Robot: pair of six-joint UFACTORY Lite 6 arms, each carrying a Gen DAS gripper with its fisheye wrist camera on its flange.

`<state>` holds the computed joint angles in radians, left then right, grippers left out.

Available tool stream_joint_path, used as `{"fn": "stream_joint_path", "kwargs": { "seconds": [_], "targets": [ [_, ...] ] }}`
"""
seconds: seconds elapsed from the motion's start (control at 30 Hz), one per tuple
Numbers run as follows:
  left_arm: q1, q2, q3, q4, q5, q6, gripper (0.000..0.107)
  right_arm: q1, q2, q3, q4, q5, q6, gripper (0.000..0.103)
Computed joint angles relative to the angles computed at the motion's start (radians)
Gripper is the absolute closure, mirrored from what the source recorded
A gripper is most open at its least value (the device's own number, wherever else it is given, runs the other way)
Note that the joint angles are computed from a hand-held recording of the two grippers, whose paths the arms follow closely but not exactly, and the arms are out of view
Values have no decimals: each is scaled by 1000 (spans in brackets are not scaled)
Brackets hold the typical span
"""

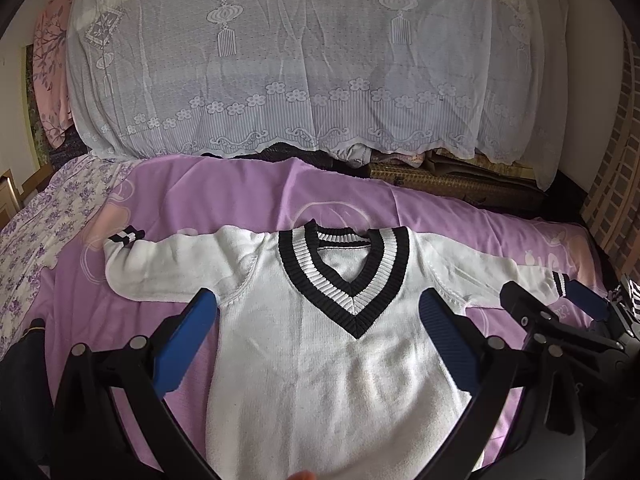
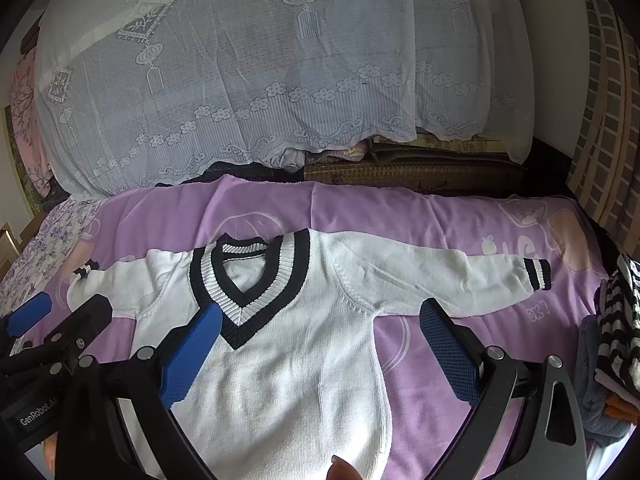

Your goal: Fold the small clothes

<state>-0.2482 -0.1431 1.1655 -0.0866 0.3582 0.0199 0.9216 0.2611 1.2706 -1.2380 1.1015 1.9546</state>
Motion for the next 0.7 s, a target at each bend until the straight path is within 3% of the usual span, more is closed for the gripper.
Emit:
{"fn": "stream_joint_path", "kwargs": {
  "seconds": [0.7],
  "targets": [
    [-5, -7, -1, 11, 5, -15, 8, 4, -6, -2, 3, 5, -5, 3]
  ]
}}
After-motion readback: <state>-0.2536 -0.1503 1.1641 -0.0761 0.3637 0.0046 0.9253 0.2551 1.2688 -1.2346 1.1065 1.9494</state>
